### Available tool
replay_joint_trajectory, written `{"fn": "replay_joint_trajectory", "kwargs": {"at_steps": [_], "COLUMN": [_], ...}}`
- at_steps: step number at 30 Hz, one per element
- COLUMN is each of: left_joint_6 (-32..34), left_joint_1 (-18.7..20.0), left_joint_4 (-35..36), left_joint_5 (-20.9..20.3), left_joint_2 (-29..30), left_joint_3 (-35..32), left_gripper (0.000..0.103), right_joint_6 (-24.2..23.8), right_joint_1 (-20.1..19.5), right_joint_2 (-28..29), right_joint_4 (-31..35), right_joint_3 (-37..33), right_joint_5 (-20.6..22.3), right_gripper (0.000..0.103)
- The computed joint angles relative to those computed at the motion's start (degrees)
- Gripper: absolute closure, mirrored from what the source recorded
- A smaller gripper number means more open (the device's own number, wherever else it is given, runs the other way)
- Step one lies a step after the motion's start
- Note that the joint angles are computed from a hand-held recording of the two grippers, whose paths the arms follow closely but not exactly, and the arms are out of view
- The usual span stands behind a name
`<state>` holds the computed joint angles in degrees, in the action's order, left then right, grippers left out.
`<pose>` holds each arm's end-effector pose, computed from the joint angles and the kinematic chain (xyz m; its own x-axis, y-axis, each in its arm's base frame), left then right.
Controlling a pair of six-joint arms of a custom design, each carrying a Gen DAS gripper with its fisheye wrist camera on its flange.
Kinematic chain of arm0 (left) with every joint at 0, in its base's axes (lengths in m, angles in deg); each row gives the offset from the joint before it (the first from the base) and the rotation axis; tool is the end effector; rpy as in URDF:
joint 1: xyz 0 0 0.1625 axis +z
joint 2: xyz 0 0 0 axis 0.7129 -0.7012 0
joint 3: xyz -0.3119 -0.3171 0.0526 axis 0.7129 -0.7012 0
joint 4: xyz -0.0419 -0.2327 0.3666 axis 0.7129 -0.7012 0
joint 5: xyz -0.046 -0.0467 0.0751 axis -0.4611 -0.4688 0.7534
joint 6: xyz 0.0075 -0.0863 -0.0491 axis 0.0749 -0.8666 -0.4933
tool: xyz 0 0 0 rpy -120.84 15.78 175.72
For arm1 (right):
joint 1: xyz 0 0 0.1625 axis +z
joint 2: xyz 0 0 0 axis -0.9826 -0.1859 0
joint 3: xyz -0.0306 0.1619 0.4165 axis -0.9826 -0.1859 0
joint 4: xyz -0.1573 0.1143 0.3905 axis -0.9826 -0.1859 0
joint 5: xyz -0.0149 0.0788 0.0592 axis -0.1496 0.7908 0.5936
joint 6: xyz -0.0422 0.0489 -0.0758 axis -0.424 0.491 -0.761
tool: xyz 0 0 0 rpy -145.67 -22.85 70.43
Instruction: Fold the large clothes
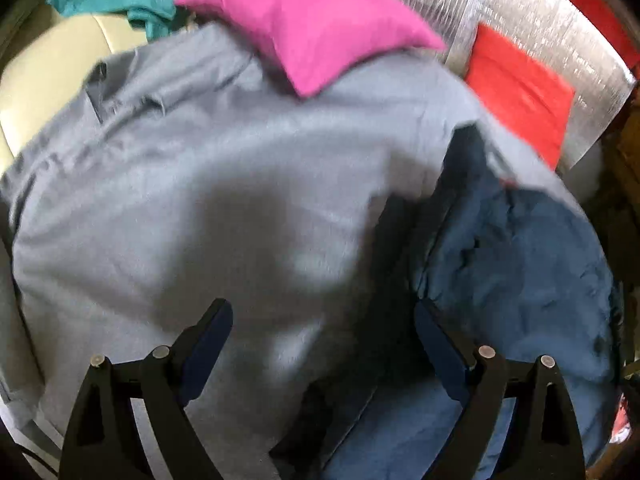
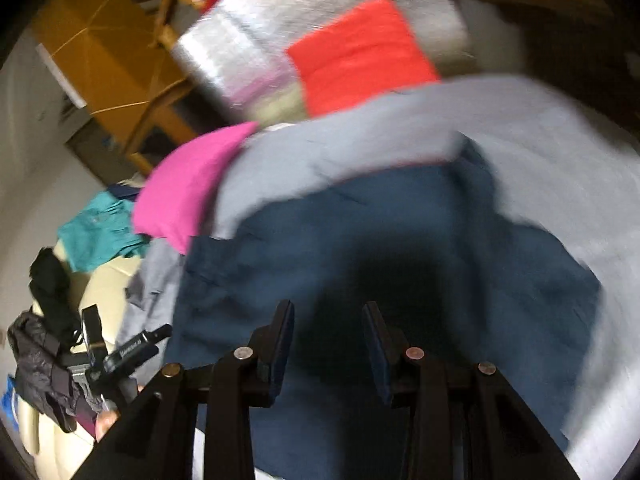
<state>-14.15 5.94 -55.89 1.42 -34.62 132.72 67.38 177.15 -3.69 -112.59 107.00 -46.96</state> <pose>-0.3288 -0.7343 0.1526 -0.8309 0.0167 -0.5562 0.2850 0.8713 -0.3996 0.1702 -0.5999 0.3710 -0.9256 0.2923 0.2405 0.0144 0.6620 -0.7494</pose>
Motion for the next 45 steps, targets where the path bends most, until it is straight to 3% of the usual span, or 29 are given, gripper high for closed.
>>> {"fn": "replay_joint_trajectory", "kwargs": {"at_steps": [3,6,7,9,14,17,26,29,33,39,41,43,44,45], "left_joint_6": [0.0,0.5,0.9,0.3,-6.8,-10.5,-13.3,-15.2,-17.4,-17.3,-17.3,-16.9,-16.5,-16.1], "left_joint_1": [-0.1,-0.7,-0.8,-0.9,1.2,2.1,2.1,3.0,4.1,4.4,4.3,4.3,4.2,4.1], "left_joint_4": [-1.1,-2.5,-3.4,-4.4,-7.4,-7.3,-10.6,-14.9,-20.0,-26.1,-27.9,-30.0,-30.7,-30.6], "left_joint_5": [-0.4,-1.2,-2.1,-5.6,-18.3,-22.2,-27.4,-28.1,-28.1,-30.7,-31.0,-31.1,-30.7,-29.8], "left_joint_2": [-1.0,-3.7,-4.9,-7.6,-13.1,-14.1,-13.5,-12.6,-10.9,-8.4,-8.2,-8.0,-7.9,-7.8], "left_joint_3": [1.6,4.6,6.0,8.9,16.2,18.1,20.0,20.1,19.2,18.4,19.0,19.5,19.6,19.6], "left_gripper": [0.01,0.01,0.01,0.01,0.01,0.01,0.01,0.01,0.01,0.01,0.011,0.015,0.02,0.033], "right_joint_6": [3.1,4.4,4.3,5.5,12.2,14.8,18.8,20.4,23.9,25.2,25.8,25.5,24.9,24.1], "right_joint_1": [-3.1,-5.5,-5.9,-6.3,-10.4,-11.7,-11.7,-11.7,-13.5,-14.0,-14.0,-13.9,-13.5,-12.9], "right_joint_2": [-3.1,-8.0,-9.9,-12.5,-19.6,-20.0,-13.3,-11.2,-10.1,-7.7,-6.8,-6.4,-6.3,-6.2], "right_joint_4": [-0.5,-6.4,-9.6,-13.5,-18.9,-20.0,-16.9,-20.9,-23.9,-31.8,-33.1,-33.7,-33.5,-32.5], "right_joint_3": [4.9,10.6,12.9,16.2,25.4,28.4,26.8,26.1,25.4,24.2,23.7,23.6,23.4,23.0], "right_joint_5": [-2.6,4.9,7.7,10.7,20.8,24.2,23.4,21.1,21.9,20.8,20.4,19.6,18.9,17.6], "right_gripper": [0.068,0.067,0.056,0.034,0.033,0.033,0.033,0.033,0.032,0.029,0.033,0.046,0.05,0.055]}}
